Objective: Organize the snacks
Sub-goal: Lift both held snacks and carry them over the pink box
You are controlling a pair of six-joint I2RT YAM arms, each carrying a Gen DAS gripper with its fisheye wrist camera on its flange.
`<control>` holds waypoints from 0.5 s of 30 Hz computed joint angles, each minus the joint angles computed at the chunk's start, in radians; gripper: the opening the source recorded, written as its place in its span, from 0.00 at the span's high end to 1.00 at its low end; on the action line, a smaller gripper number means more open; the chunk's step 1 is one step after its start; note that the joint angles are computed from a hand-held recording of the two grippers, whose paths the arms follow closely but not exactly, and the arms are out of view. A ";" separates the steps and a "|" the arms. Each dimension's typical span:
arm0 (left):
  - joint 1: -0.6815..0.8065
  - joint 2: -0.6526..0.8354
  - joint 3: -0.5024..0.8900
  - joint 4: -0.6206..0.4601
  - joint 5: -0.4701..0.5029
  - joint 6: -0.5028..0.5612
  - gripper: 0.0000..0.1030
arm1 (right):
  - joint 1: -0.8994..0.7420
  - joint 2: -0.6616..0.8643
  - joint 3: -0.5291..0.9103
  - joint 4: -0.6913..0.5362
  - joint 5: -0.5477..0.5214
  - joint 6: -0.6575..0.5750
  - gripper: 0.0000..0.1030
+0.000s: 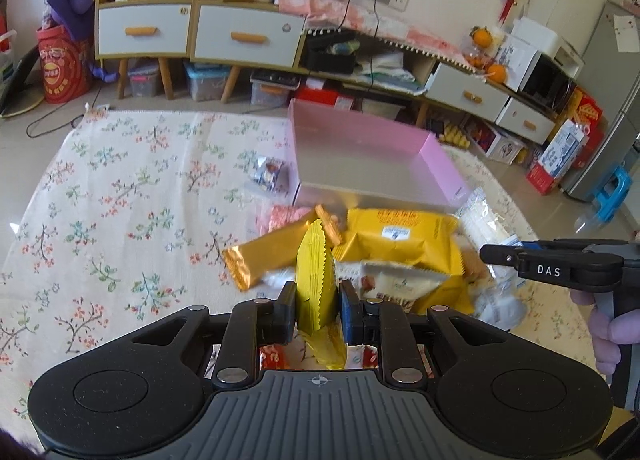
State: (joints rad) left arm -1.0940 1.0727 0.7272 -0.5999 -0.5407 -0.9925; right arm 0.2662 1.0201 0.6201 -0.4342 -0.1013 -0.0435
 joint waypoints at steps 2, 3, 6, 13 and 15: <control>-0.005 -0.005 0.016 -0.007 -0.015 0.002 0.82 | -0.010 -0.009 0.004 0.001 -0.017 0.005 0.83; -0.004 -0.008 0.021 -0.006 -0.019 0.006 0.82 | -0.017 -0.012 0.008 0.000 -0.028 0.006 0.83; 0.002 -0.010 0.042 -0.001 -0.032 0.018 0.82 | -0.038 -0.021 0.018 0.000 -0.055 0.012 0.83; 0.037 0.010 0.079 0.045 -0.037 0.046 0.82 | -0.085 -0.005 0.056 0.010 -0.110 0.040 0.83; 0.052 0.028 0.087 0.071 -0.032 0.053 0.82 | -0.087 -0.005 0.058 0.015 -0.114 0.049 0.83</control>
State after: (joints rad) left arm -1.0424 1.1007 0.8145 -0.5289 -0.5725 -0.9396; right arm 0.1789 1.0152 0.6784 -0.4197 -0.2149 0.0060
